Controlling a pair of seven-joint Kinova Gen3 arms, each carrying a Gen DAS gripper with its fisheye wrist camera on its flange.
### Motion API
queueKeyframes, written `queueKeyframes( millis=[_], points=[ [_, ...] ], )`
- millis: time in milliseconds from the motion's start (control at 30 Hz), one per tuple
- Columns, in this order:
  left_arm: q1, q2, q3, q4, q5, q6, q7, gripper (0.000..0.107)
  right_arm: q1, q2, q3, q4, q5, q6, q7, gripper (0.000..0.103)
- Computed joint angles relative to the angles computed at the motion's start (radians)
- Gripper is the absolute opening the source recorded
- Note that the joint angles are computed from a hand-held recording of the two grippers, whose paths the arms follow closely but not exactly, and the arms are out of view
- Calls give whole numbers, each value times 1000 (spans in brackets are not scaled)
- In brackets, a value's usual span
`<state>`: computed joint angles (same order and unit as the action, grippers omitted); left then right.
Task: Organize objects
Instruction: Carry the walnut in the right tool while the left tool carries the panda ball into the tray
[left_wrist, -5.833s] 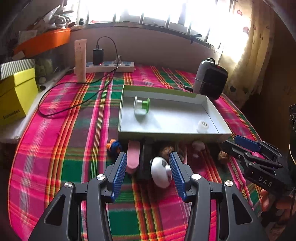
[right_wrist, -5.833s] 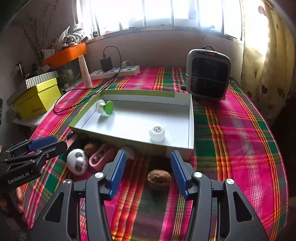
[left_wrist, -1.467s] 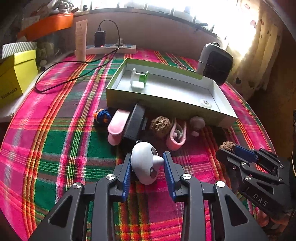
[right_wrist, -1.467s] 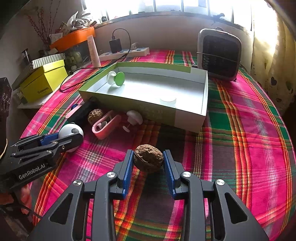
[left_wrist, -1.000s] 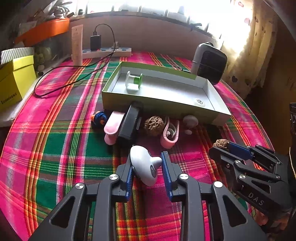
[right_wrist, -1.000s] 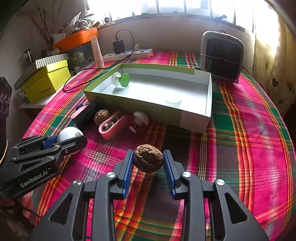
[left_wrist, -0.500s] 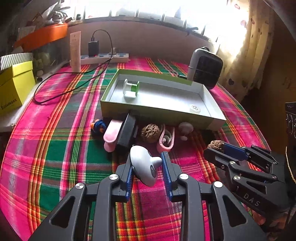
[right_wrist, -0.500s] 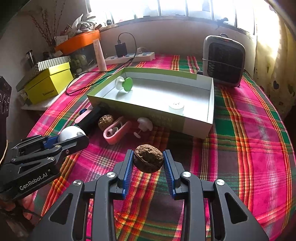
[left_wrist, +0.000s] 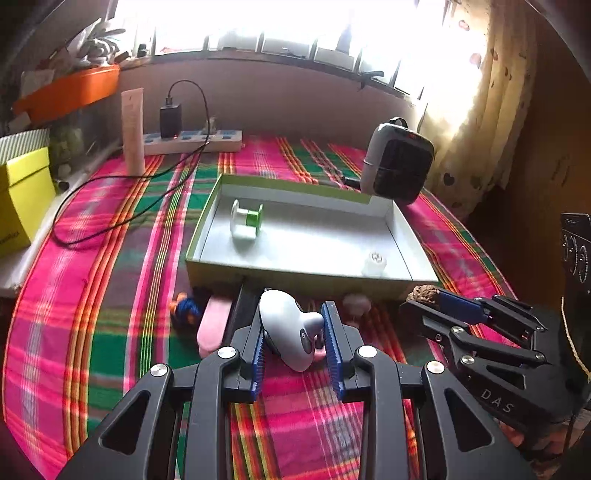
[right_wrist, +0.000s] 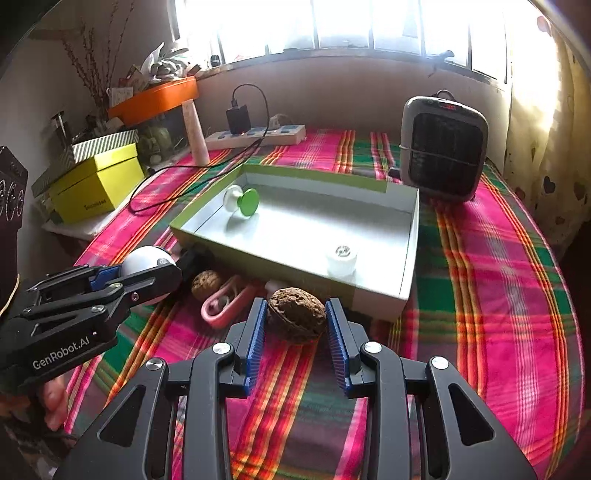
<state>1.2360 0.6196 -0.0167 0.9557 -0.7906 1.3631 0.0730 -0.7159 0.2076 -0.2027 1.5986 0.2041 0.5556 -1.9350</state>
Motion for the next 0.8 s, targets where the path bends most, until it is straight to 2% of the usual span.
queueKeyframes(
  millis=[367,600,800],
  points=[
    [-63,-6,-4,-14,15,-50,-61,26,16,45,20,-79,-10,19,23,33],
    [-120,9,-7,-42,48,-105,-146,26,20,110,43,-169,-17,65,41,33],
    [-166,53,-20,-111,98,-113,-234,26,30,176,57,-253,-32,119,53,33]
  ],
)
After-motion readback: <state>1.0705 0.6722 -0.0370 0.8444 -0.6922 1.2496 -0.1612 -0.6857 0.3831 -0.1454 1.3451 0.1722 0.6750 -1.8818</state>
